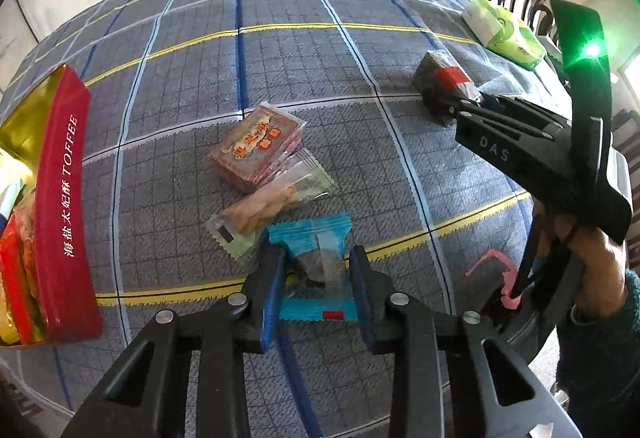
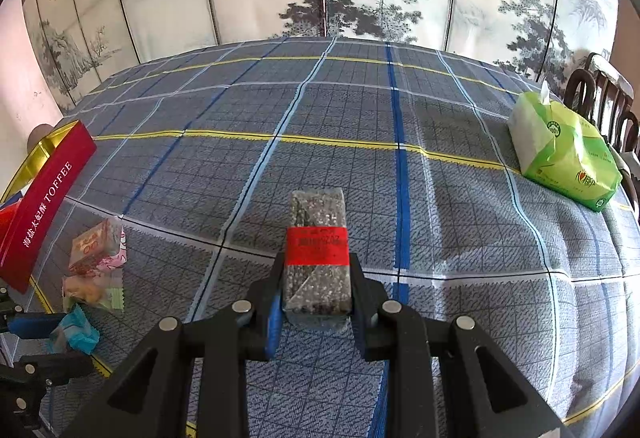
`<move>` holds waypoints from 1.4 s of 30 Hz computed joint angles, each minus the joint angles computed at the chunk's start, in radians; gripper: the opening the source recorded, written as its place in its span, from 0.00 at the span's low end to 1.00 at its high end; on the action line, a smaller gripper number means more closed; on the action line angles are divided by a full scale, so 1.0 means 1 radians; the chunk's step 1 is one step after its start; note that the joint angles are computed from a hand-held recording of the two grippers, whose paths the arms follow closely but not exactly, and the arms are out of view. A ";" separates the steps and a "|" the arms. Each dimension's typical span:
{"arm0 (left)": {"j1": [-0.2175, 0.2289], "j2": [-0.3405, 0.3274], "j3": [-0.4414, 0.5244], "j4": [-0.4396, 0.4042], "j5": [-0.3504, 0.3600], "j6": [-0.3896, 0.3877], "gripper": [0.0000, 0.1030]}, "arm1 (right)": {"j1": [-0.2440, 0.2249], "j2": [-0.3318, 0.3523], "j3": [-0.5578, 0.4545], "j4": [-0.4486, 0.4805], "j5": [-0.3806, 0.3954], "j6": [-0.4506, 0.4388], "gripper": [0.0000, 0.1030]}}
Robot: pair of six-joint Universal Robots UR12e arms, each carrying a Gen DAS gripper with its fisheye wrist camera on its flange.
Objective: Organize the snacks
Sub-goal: 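Carry the teal candy into the tin with the left gripper while the right holds the grey packet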
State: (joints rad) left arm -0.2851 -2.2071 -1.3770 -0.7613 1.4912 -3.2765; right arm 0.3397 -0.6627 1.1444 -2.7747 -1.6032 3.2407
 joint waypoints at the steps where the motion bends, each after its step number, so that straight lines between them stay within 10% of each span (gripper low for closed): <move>1: 0.001 0.002 -0.003 0.001 -0.005 0.003 0.26 | 0.000 0.000 0.000 0.000 0.000 0.000 0.26; 25: 0.029 0.102 -0.104 0.141 0.037 0.021 0.23 | 0.003 -0.001 -0.002 0.006 -0.020 -0.012 0.26; 42: 0.155 0.184 -0.209 0.193 0.197 -0.169 0.23 | 0.010 0.002 -0.009 0.014 -0.042 -0.021 0.26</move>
